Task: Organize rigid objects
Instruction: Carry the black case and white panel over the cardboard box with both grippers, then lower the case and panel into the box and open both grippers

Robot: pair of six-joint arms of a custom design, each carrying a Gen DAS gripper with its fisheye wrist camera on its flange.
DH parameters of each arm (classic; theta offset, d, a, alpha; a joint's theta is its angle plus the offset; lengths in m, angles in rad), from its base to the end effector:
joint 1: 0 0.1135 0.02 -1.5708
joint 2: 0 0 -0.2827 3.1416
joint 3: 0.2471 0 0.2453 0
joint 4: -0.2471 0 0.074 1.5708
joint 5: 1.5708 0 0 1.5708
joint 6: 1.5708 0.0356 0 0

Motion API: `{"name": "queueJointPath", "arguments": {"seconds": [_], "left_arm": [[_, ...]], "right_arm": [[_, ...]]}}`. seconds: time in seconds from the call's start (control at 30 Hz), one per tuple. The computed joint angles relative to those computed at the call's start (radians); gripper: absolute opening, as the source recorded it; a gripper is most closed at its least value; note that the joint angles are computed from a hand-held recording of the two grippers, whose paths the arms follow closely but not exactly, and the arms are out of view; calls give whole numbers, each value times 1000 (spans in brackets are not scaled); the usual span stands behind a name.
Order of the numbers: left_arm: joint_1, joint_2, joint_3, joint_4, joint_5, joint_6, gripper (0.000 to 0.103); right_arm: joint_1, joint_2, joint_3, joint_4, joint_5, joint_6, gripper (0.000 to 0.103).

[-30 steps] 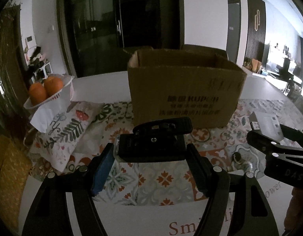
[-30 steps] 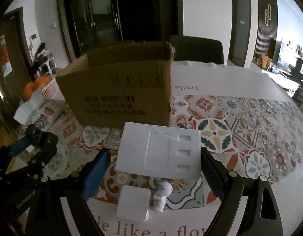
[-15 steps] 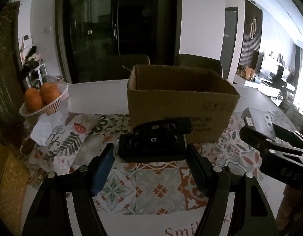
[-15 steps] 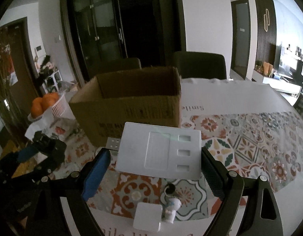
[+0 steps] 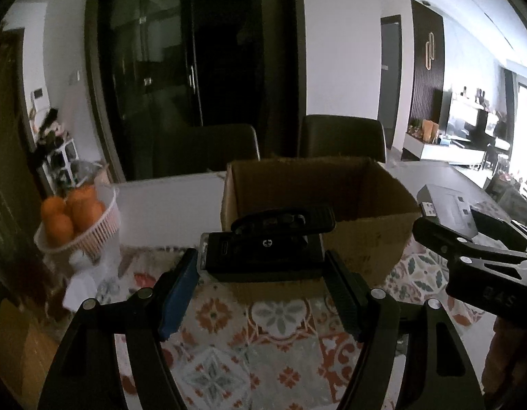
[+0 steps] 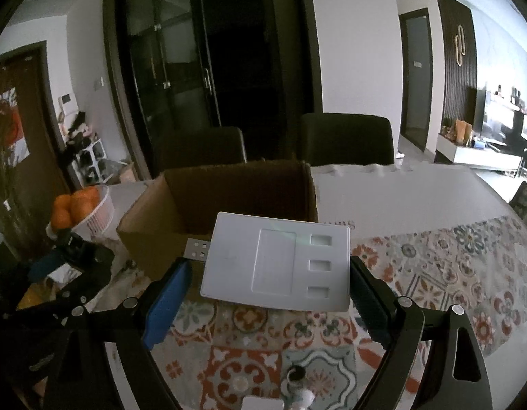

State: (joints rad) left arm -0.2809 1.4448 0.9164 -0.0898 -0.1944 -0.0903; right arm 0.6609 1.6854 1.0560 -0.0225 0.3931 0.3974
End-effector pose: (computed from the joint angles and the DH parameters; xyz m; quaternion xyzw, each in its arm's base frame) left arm 0.2987 -0.0790 0.2627 0.0399 0.8847 0.0006 0.4644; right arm 0.2964 0.2132 0.2380 -0.0296 0.8828 0.0684 0.4638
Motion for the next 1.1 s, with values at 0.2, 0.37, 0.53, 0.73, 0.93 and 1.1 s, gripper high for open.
{"name": "queueJointPath", "arguments": {"seconds": [0.2,0.37,0.53,0.73,0.93,1.1], "left_arm": [[8,56,103,-31,9,37,72],[25,115,199,-73,32,57,72],[47,188,297,-121,66,72,72],[65,292,418,-198,99,58,72],[79,366,502,-261,111,60,72],[85,406,542,-294,112,82,72]], "right_arm": [[-48,48,102,-43,-58,-17,90],[-78,90,185,-81,-95,-39,90],[-107,131,270,-134,-122,-59,90],[-144,213,413,-224,-173,-86,90],[-164,292,541,-310,-204,-110,90],[-168,347,623,-367,-225,-130,90]]}}
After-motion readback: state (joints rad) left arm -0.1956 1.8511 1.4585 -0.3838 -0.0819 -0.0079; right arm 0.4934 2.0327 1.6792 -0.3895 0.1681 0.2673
